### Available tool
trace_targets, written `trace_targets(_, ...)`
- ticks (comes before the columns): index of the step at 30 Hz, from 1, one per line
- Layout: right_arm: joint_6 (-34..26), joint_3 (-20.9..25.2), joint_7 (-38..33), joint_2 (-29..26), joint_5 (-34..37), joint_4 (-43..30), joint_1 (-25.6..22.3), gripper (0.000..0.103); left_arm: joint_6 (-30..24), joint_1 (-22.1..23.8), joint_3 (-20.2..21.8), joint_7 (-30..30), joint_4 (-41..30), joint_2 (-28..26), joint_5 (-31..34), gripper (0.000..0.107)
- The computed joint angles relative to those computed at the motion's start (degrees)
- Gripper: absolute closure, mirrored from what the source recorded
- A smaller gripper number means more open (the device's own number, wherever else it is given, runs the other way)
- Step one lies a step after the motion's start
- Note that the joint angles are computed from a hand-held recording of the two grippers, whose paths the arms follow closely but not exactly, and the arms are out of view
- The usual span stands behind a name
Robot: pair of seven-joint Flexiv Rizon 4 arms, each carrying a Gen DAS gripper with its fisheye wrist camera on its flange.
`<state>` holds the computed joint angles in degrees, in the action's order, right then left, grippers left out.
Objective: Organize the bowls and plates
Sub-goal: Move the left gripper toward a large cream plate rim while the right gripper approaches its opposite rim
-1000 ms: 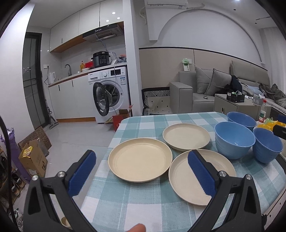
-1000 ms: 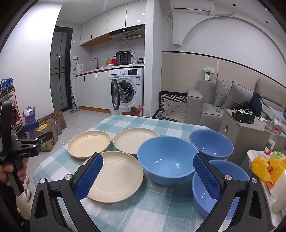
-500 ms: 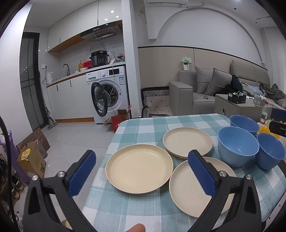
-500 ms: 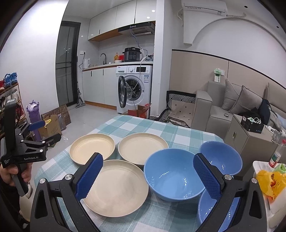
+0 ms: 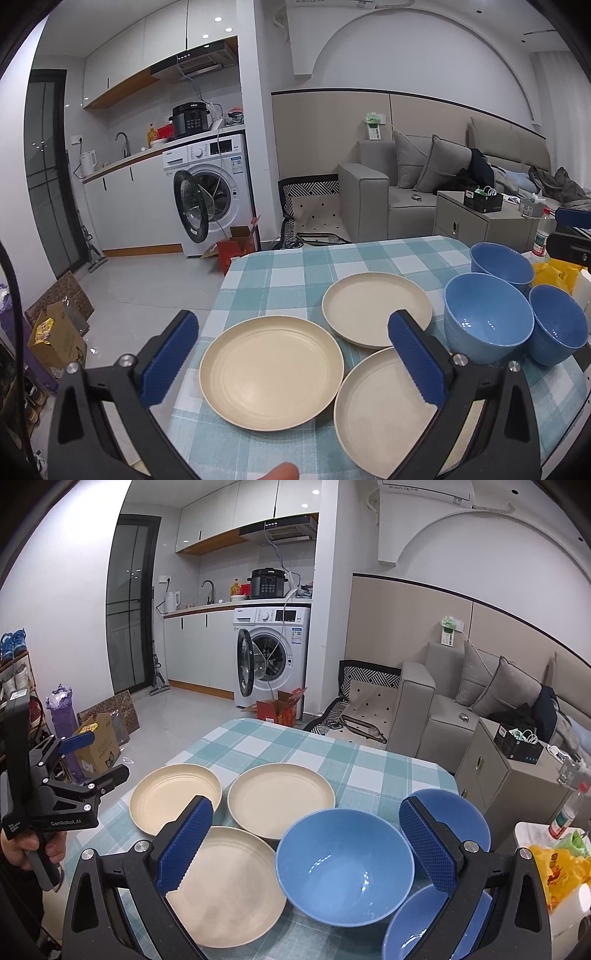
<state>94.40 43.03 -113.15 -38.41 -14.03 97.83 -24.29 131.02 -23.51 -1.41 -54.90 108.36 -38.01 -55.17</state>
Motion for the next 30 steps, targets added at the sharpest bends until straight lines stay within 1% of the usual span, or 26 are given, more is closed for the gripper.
trace_targets(3,-1.9,-1.0,-0.1,0.1,0.1,-2.0,1.2,0.0,-1.3,0.0,0.2,1.4,-1.8,-0.5,-0.6,0.004)
trace_targets(6,-3.9,-2.4,-0.9,0.2,1.4,-4.5,3.0,0.0,-3.0,-0.5,0.7,4.0,-4.3,-1.4,-2.6,0.004)
trace_targets(8,-7.4,-1.0,-1.5,-0.4,2.8,-7.0,2.7,0.0,-3.8,-1.4,1.3,6.8,-6.5,-2.1,-5.7,0.004)
trace_targets(10,-10.7,0.1,-2.5,-0.8,4.1,-9.4,2.6,0.0,-4.4,-1.3,1.1,8.5,-8.1,-2.4,-7.2,0.004)
trace_targets(13,-12.0,-2.9,-2.6,-0.2,5.1,-12.1,5.5,0.0,-4.8,-1.4,0.9,11.5,-10.3,-3.0,-9.3,0.004)
trace_targets(17,-14.1,-4.7,-3.8,0.0,6.9,-15.3,7.8,0.0,-5.9,-0.7,0.0,15.2,-12.8,-3.1,-12.4,0.004)
trace_targets(20,-15.7,-7.3,-4.1,0.1,7.7,-17.9,10.4,0.0,-6.8,-0.4,-0.5,18.3,-15.3,-3.5,-14.5,0.004)
trace_targets(21,-16.5,-7.7,-4.5,0.0,8.2,-18.9,10.9,0.0,-6.8,-0.5,-0.6,20.1,-16.6,-4.0,-16.1,0.004)
trace_targets(24,-21.7,-8.6,-5.1,-1.1,9.5,-23.6,12.6,0.0,-6.7,-0.2,-2.3,27.6,-21.8,-5.5,-22.8,0.004)
trace_targets(27,-25.5,-11.2,-4.6,-2.3,10.3,-27.6,15.2,0.0,-6.6,1.3,-5.1,32.9,-25.7,-6.7,-26.2,0.004)
trace_targets(29,-27.2,-13.5,-4.0,-3.0,10.6,-29.7,17.2,0.0,-5.4,2.3,-7.8,39.7,-29.9,-8.2,-30.6,0.004)
trace_targets(30,-28.4,-14.5,-4.0,-3.6,10.7,-31.2,18.2,0.0,-4.7,3.0,-9.3,42.1,-31.6,-8.9,-31.8,0.004)
